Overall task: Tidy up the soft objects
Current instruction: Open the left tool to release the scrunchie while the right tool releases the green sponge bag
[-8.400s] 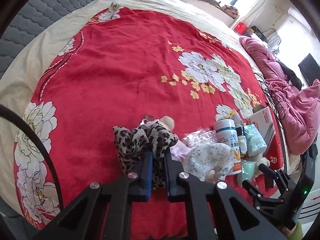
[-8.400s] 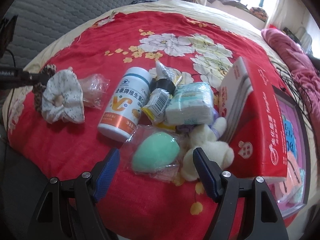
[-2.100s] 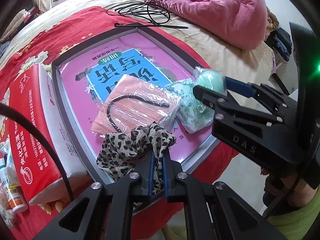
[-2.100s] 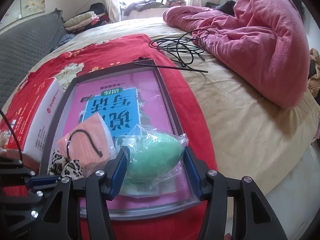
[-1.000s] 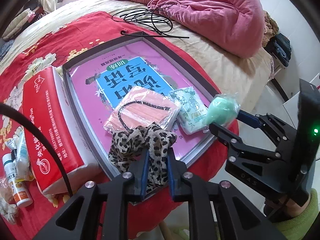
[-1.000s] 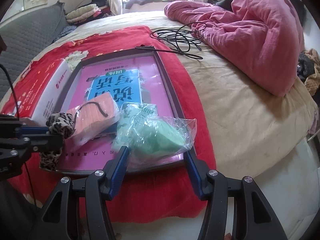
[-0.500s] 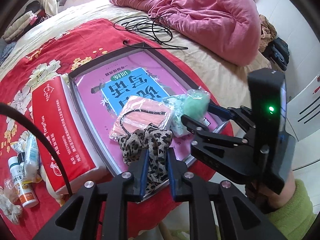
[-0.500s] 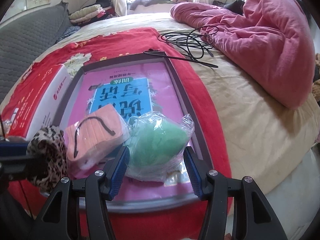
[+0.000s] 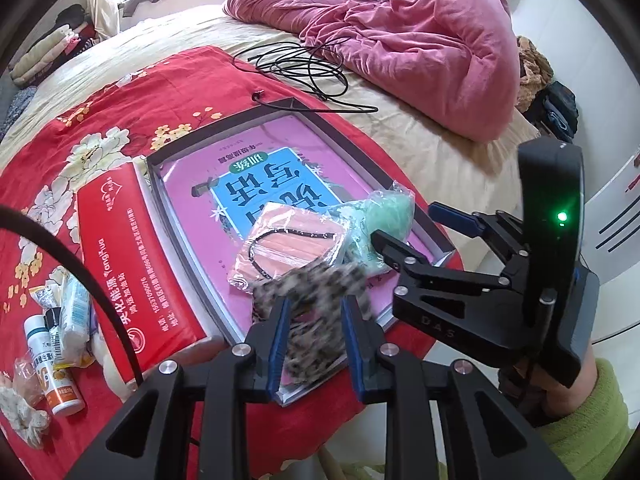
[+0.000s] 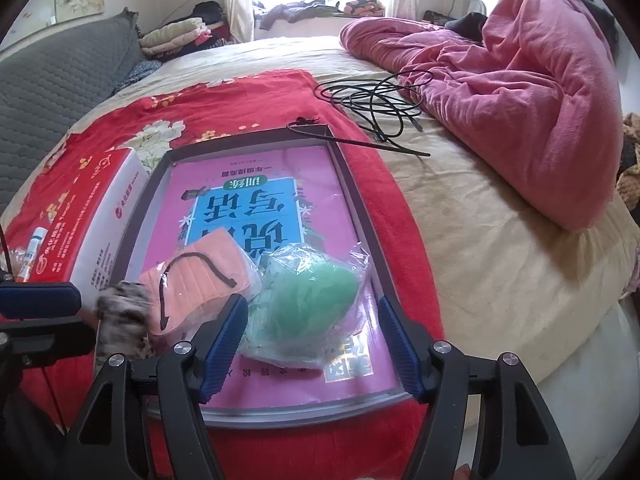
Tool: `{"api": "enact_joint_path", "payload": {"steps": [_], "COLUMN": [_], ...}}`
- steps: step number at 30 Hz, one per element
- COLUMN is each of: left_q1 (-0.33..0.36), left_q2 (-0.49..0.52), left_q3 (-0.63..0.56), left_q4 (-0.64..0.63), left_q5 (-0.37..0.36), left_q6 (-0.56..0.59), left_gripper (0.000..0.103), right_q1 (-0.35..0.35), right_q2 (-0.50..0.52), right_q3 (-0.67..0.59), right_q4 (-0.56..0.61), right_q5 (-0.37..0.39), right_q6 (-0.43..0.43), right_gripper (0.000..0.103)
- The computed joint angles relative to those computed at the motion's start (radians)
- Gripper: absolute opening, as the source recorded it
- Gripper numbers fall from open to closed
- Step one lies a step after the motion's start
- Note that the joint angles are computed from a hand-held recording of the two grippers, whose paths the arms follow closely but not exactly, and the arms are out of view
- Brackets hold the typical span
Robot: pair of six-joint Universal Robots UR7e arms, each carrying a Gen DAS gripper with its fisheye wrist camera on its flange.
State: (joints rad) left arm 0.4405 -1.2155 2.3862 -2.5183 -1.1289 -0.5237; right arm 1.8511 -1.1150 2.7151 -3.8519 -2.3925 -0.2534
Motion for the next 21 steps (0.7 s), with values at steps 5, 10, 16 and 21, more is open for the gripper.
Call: {"api": "enact_joint_path", "payload": {"steps": [5,10,16,21], "left_q1": [0.0,-0.001,-0.019,-0.031], "left_q2": [-0.011,-0.025,-0.058,-0.099], "left_q3": [0.004,0.011,0.024,0.034], "left_q4": [0.003,0.005,0.023,0.051], "left_q5": [0.008,0.012,0.032,0.047], "left_q6": [-0.006,-0.012,-0.027,-0.041], "left_gripper": [0.035,0.037,0.051,0.054], "right_q1": [0.028,0.054,0.094,0.144], "right_q2": [-0.027,-0.044,-0.064,-0.071], "right_q3": [0.001,0.003,0.004,-0.007], "right_q4": [0.036,0.05,0.079,0.124], "right_q5": [-0.026,-0.057,-0.085,-0.111], "right_q6": [0.03,0.052,0.084,0.115], "right_gripper": [0.07,0.071,0.071,0.071]}}
